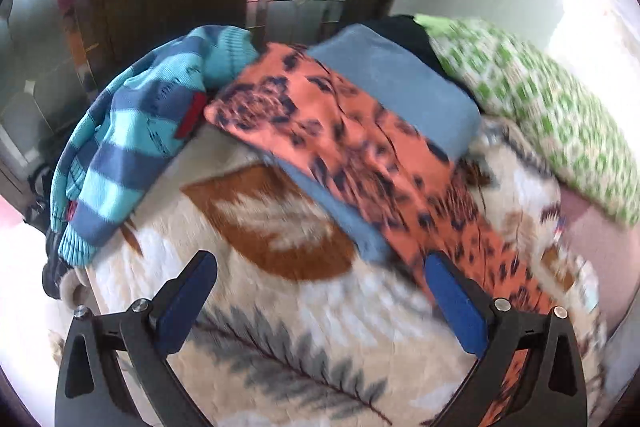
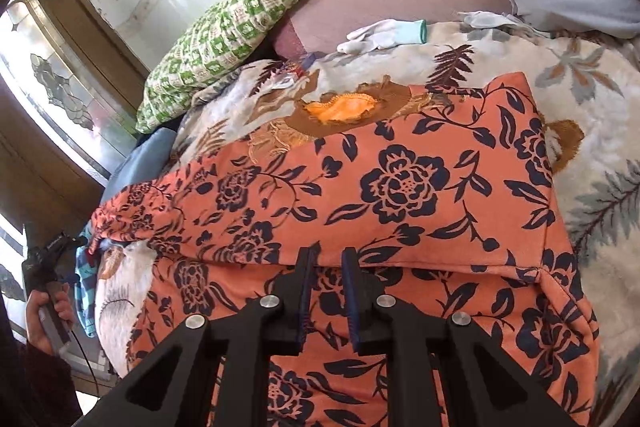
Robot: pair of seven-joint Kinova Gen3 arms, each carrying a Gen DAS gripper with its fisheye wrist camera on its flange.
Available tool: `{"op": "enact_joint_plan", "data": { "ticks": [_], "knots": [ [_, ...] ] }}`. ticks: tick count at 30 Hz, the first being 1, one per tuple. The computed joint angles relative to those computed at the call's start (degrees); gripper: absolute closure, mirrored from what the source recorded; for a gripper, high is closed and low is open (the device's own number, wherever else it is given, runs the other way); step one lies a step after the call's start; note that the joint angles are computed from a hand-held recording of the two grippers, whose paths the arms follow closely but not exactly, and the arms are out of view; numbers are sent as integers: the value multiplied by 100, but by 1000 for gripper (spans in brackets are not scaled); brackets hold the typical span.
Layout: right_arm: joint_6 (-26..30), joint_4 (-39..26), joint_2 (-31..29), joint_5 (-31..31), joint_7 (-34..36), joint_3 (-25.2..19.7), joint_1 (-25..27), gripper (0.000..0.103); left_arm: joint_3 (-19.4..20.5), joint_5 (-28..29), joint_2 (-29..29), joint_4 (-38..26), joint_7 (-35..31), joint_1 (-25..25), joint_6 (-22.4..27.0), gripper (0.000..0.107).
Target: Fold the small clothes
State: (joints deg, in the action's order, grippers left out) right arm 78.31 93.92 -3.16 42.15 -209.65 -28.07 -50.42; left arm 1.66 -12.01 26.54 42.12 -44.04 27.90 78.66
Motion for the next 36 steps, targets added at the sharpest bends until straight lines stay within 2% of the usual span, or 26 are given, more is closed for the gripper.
{"op": "enact_joint_plan", "data": {
  "ticks": [3,5,7,9,12,14,16,19,26,27,29,32,34,36],
  "knots": [
    [-44,-22,12,-15,55,17,7,85,262,699,367,-796,-468,-796,367,4],
    [-54,-45,44,-26,77,41,14,85,618,1165,645,-1181,-525,-1327,540,4],
    [-108,-35,58,-45,97,79,26,85,966,1631,732,-1142,-353,-1776,401,5],
    [-132,-23,72,-61,96,110,39,85,1031,2097,696,-831,-367,-2011,75,13],
    [-247,27,69,-84,100,160,73,85,645,2724,765,-640,-527,-2013,-41,38],
    [-314,47,73,-100,142,182,98,85,701,3042,682,-172,-515,-2162,-389,71],
    [-191,8,130,-23,162,156,77,86,727,3311,524,354,-535,-2276,-810,77],
    [-103,49,144,58,53,190,40,85,636,3295,329,728,-613,-2243,-1267,93],
    [-429,289,107,116,-125,320,147,85,492,2861,159,748,-687,-1989,-1588,101],
    [-539,317,113,71,-21,297,267,85,449,2698,173,639,-680,-1880,-1543,102],
    [-837,381,138,-299,274,530,383,85,381,2385,225,375,-661,-1658,-1423,103],
    [-1534,817,-116,-786,111,796,595,85,412,2092,145,197,-921,-1418,-1464,103],
    [-1959,1054,-338,-962,111,746,864,85,468,1988,86,27,-1148,-1271,-1410,103],
    [-2096,1080,-379,-1152,409,694,1054,85,572,1974,102,-281,-1401,-1101,-1310,103]
  ]
}}
